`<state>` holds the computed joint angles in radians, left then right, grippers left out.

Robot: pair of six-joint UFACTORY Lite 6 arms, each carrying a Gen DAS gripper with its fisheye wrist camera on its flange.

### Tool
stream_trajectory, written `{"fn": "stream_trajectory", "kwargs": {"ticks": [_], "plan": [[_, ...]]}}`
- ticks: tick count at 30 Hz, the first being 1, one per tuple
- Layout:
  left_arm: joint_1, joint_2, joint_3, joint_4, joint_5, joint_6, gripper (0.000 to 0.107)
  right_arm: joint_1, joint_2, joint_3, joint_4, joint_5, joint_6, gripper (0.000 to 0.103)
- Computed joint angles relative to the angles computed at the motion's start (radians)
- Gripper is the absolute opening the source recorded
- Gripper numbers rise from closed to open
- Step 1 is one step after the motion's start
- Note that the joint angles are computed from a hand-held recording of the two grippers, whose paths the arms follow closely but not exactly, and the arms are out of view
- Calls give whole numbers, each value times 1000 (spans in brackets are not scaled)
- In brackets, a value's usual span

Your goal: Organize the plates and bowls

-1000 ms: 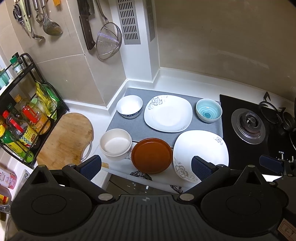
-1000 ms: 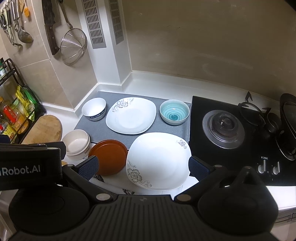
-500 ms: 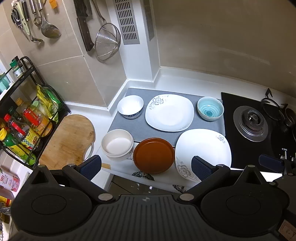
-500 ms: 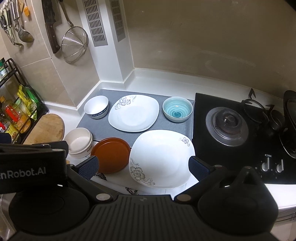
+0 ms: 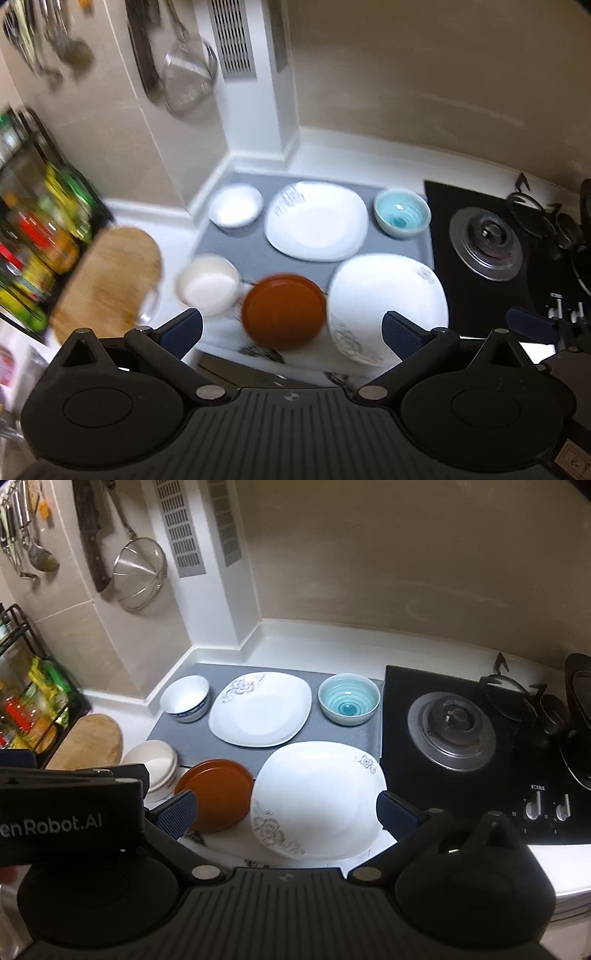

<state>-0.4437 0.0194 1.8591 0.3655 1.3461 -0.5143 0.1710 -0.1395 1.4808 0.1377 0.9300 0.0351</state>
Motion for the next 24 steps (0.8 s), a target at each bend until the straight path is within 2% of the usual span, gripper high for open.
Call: {"fn": "stream_trajectory", "kwargs": {"ticks": [3, 7, 9, 11, 13, 15, 16, 17, 18, 20, 23, 24], "plan": [[107, -76, -229, -136, -168, 58, 103, -112, -56, -212, 207, -131, -265, 103], [283, -166, -521, -400, -406, 259, 103, -211, -203, -557, 522, -408, -684, 103], [336, -151, -583, -473, -452, 340, 103, -242, -232, -660, 640, -512, -893, 103], [378, -99, -602, -554, -497, 428, 103, -328, -182, -668, 806, -466, -1102, 103], [430, -39, -608, -678, -544, 582, 100, -451, -93, -659, 1015, -348, -1312, 103], [442, 59, -571, -676, -580, 582, 77, -531, 19, -631, 1112, -263, -1396, 103], [441, 136, -520, -650, -571, 553, 57, -558, 68, -612, 1135, -231, -1403, 103], [445, 218, -459, -638, -554, 532, 45, -582, 113, -601, 1155, -202, -1409, 102], [454, 300, -388, -645, -525, 514, 42, -603, 156, -579, 1158, -176, -1393, 102], [479, 438, -262, -729, -494, 570, 40, -639, 211, -579, 1176, -138, -1387, 93], [468, 593, -83, -726, -503, 613, 39, -637, 269, -568, 1159, -161, -1360, 79], [464, 631, -40, -725, -514, 636, 39, -638, 289, -565, 1151, -169, -1345, 79]]}}
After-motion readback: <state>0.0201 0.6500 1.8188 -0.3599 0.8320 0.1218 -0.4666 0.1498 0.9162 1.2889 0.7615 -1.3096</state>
